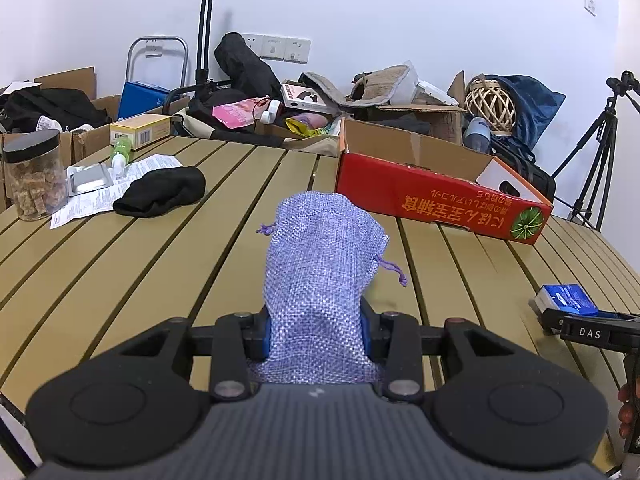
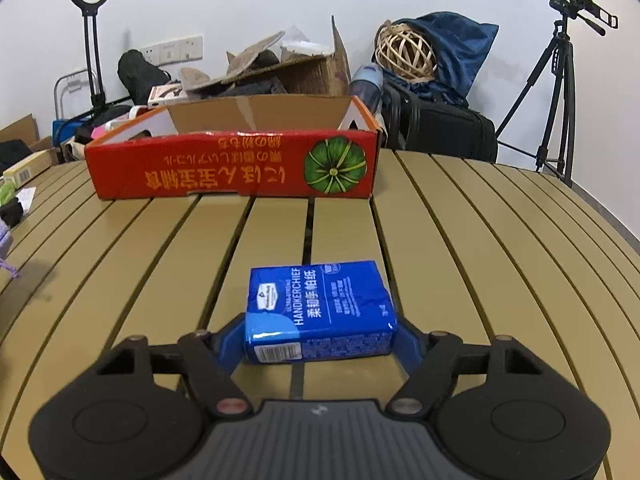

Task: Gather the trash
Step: 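Close the right gripper on the blue tissue pack while the left holds the pouch, then carry the lilac pouch and blue tissue pack down over the bin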

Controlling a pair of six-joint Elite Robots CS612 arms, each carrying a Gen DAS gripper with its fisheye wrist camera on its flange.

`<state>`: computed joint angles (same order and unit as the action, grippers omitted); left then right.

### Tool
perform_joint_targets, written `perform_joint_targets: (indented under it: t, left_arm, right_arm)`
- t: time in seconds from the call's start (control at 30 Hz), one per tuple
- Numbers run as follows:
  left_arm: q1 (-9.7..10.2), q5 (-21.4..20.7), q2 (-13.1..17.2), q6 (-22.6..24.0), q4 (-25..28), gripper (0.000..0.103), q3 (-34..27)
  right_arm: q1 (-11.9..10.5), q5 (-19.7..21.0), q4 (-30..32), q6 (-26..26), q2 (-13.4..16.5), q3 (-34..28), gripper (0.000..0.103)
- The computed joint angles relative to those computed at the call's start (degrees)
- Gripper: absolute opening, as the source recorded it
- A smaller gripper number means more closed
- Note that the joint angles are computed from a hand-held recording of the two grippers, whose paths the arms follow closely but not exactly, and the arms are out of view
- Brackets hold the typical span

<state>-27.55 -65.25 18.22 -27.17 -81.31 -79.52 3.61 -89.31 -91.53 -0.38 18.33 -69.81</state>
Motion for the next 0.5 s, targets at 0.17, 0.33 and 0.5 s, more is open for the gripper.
perform_joint_targets:
  t: [0.17, 0.33, 0.5]
  left_arm:
    - [-0.16, -0.29, 0.17, 0.84, -0.43, 0.037, -0.55]
    - [-0.26, -0.83, 0.44, 1.4, -0.6, 0.037, -1.66]
    - [-0.71, -1.04, 0.85, 2.2, 0.26, 0.037, -3.46]
  right_arm:
    - [0.31, -0.89, -1.04, -0.17, 0.81, -1.42, 0.072]
    - [0.6, -0.45, -0.51, 0.11, 1.95, -4.43, 0.072]
    - [0.79, -0.47, -0.51, 0.36, 3.04, -8.36, 0.072]
